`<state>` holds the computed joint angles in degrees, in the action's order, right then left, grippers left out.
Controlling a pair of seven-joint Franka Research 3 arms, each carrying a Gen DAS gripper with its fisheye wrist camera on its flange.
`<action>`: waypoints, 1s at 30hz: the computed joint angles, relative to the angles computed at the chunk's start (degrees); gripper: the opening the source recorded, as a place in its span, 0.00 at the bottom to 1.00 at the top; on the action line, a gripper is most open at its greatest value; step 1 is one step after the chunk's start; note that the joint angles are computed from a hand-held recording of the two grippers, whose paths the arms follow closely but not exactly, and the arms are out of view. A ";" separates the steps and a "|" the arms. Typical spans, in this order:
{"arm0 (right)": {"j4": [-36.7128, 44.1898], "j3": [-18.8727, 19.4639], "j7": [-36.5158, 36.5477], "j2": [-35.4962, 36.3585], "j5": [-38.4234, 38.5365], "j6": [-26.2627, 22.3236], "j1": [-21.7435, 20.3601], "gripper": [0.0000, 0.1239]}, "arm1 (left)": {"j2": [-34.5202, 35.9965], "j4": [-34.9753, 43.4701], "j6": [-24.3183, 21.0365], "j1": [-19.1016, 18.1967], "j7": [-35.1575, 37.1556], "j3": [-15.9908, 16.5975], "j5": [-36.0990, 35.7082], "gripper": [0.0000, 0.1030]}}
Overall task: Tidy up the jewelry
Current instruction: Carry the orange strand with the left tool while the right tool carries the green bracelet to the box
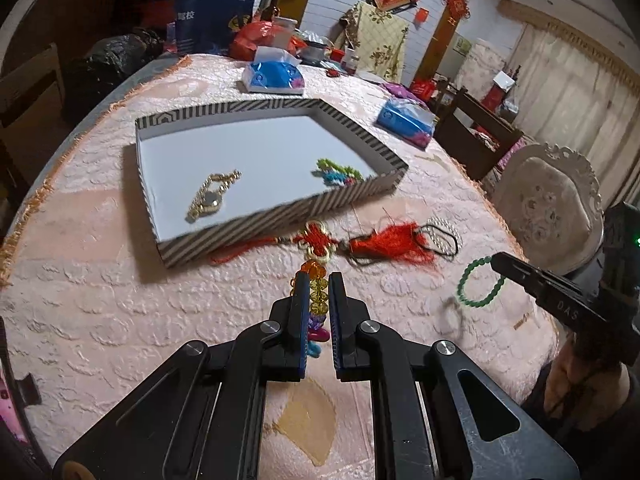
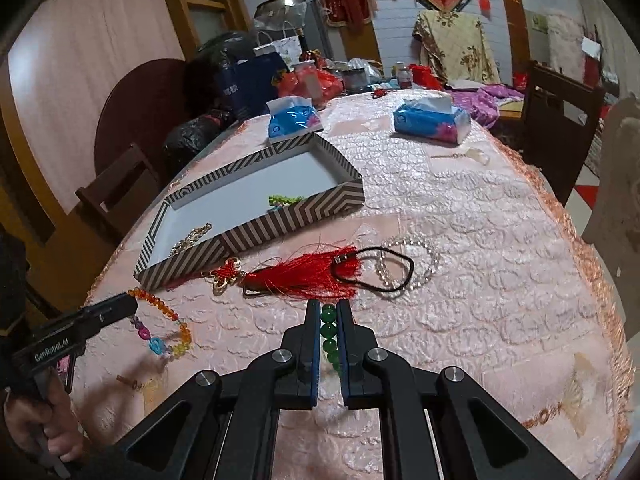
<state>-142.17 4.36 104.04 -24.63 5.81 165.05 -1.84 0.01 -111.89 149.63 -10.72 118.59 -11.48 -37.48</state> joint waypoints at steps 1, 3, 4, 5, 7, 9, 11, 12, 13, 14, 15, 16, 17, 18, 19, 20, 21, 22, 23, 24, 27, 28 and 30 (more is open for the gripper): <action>0.73 0.04 -0.10 0.38 -0.22 -0.55 -0.07 0.05 | 0.33 0.68 -0.10 0.01 0.00 0.01 -0.11 0.08; 1.93 -0.31 -0.63 1.10 -0.22 -1.02 0.29 0.05 | 0.75 1.69 -0.03 0.06 0.21 -0.14 -0.30 0.08; 2.44 -0.10 -0.66 1.34 -0.62 -1.33 0.19 0.05 | 0.98 2.30 0.13 0.06 0.44 -0.27 -0.45 0.08; 3.31 0.86 -0.23 1.81 -2.22 -2.02 -0.78 0.05 | 1.22 2.95 0.20 0.08 0.73 -0.39 -0.77 0.08; 4.88 2.22 0.95 2.79 -5.20 -3.13 -2.12 0.05 | 1.78 4.18 0.12 0.16 1.04 -0.62 -1.08 0.08; 6.15 1.77 0.97 3.78 -6.03 -3.71 -1.62 0.05 | 2.43 5.57 0.10 0.38 1.14 -0.86 -1.44 0.08; 7.53 1.68 1.46 4.87 -7.28 -3.98 -1.60 0.05 | 3.57 7.68 0.06 0.65 1.14 -1.13 -1.58 0.08; 8.02 1.35 1.49 5.29 -7.48 -3.95 -1.33 0.05 | 4.12 8.66 0.05 0.81 0.96 -1.29 -1.39 0.08; 8.66 0.97 1.45 5.85 -7.47 -3.93 -1.02 0.05 | 4.59 9.45 0.10 0.98 0.78 -1.49 -1.12 0.08; 9.26 0.65 1.50 6.38 -7.48 -4.00 -0.79 0.05 | 5.31 10.61 0.19 1.16 0.44 -1.65 -0.64 0.08; 9.80 0.31 1.41 6.83 -7.43 -4.18 -0.52 0.05 | 5.77 11.29 0.20 1.39 0.23 -1.86 -0.37 0.08; 10.31 -0.02 1.26 7.20 -7.39 -4.35 -0.26 0.05 | 6.75 12.72 0.18 1.59 -0.32 -2.01 0.30 0.08; 10.92 -0.39 0.93 7.67 -7.23 -4.49 0.07 0.05 | 7.47 13.72 0.31 1.81 -0.94 -2.22 0.95 0.08; 11.58 -0.63 0.78 8.19 -7.19 -4.62 0.27 0.05 | 8.04 14.46 0.36 2.09 -1.35 -2.47 1.38 0.08; 12.12 -0.82 0.69 8.64 -7.25 -4.71 0.40 0.05 | 9.14 16.04 0.28 2.35 -2.26 -2.64 1.98 0.08; 12.62 -0.95 0.65 8.98 -7.44 -4.87 0.47 0.05 | 9.79 17.00 0.14 2.68 -2.88 -2.93 2.36 0.08; 13.09 -1.01 0.67 9.28 -7.77 -5.04 0.47 0.05 | 10.50 18.08 0.01 3.03 -3.44 -3.26 2.53 0.08; 13.36 -1.01 0.80 9.43 -8.15 -5.15 0.45 0.05 | 11.43 19.43 -0.04 3.28 -4.09 -3.51 3.05 0.08; 13.75 -1.09 0.74 9.70 -8.44 -5.23 0.52 0.05 | 12.35 20.76 0.00 3.45 -4.83 -3.76 3.80 0.08; 14.08 -1.32 0.39 9.93 -8.37 -5.33 0.78 0.05 | 13.19 22.04 -0.15 3.65 -5.44 -4.09 4.43 0.08; 15.21 -1.39 0.23 10.87 -9.29 -5.90 0.94 0.05 | 15.34 25.28 -0.12 4.09 -7.19 -5.00 6.35 0.08; 15.68 -1.55 0.03 11.26 -9.40 -6.13 1.08 0.05 | 16.23 26.65 -0.21 4.20 -7.78 -5.29 6.98 0.08; 16.81 -1.68 -0.18 12.16 -9.99 -6.63 1.27 0.05 | 17.61 28.72 -0.37 4.48 -8.79 -5.88 8.13 0.08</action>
<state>-125.36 2.67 103.86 -12.48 -4.18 158.42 -0.57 17.62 -83.17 149.26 -6.24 109.80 -17.37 -29.35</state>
